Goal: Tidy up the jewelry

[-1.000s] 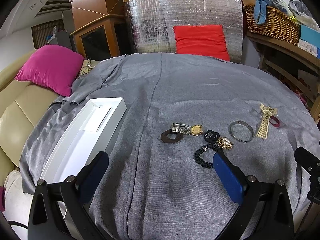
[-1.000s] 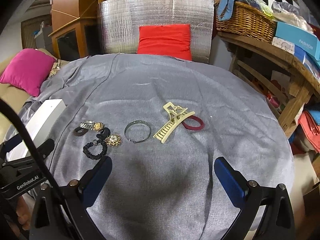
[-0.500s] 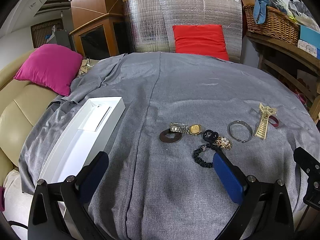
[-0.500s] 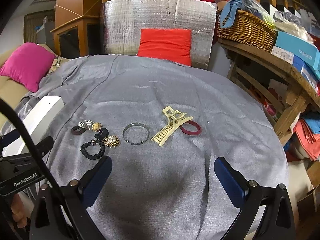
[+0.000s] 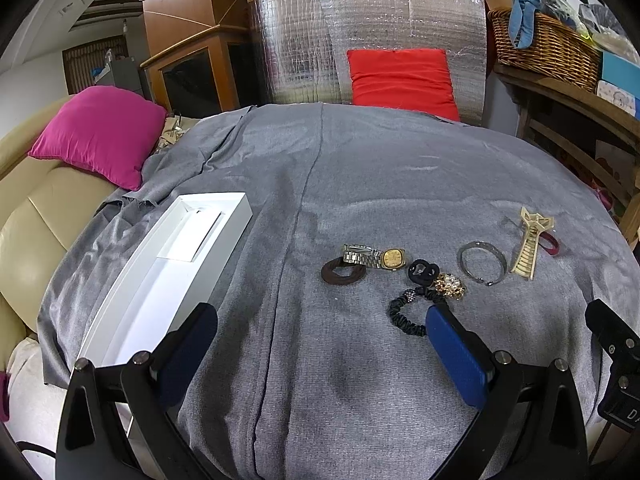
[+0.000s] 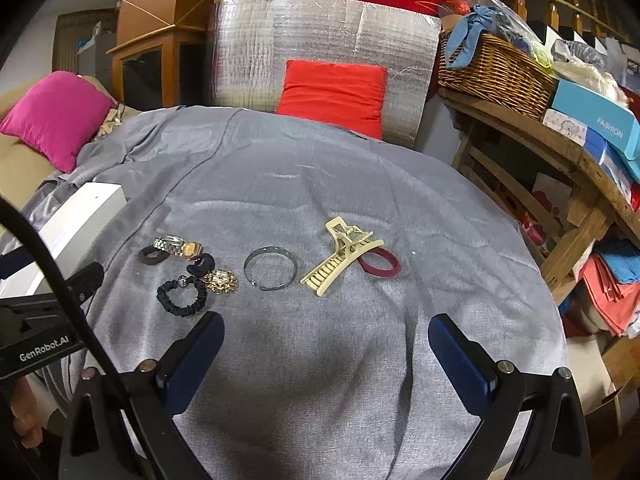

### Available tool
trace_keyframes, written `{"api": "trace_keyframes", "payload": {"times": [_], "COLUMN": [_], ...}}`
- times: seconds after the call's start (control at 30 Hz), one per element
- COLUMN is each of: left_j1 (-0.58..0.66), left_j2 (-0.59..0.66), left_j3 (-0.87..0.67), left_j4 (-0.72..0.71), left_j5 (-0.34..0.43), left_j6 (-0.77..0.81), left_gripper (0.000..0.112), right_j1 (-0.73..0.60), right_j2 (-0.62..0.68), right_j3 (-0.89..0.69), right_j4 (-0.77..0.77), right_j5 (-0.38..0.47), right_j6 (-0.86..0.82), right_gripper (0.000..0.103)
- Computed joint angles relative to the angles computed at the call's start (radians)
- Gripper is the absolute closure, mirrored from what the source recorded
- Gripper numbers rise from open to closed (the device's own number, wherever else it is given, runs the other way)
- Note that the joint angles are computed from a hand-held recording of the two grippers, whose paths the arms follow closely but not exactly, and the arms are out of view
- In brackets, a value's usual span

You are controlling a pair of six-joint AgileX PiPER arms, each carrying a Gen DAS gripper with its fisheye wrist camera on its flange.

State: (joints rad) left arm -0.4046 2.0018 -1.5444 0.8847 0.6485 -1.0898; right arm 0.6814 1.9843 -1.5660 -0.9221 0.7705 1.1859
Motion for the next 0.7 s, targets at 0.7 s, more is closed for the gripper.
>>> {"api": "trace_keyframes", "payload": {"times": [0.7], "left_j1": [0.16], "left_j2": [0.11], "left_j3": [-0.168], "left_j4": [-0.208], "left_j5": [0.024], "left_j6": [0.337], "left_gripper": [0.009], "right_j1": [-0.205], "right_j2": [-0.054], "right_j3": [0.021], "right_j4": [0.302], "right_j5": [-0.212], "right_j6": [-0.22], "right_gripper": [0.0]}}
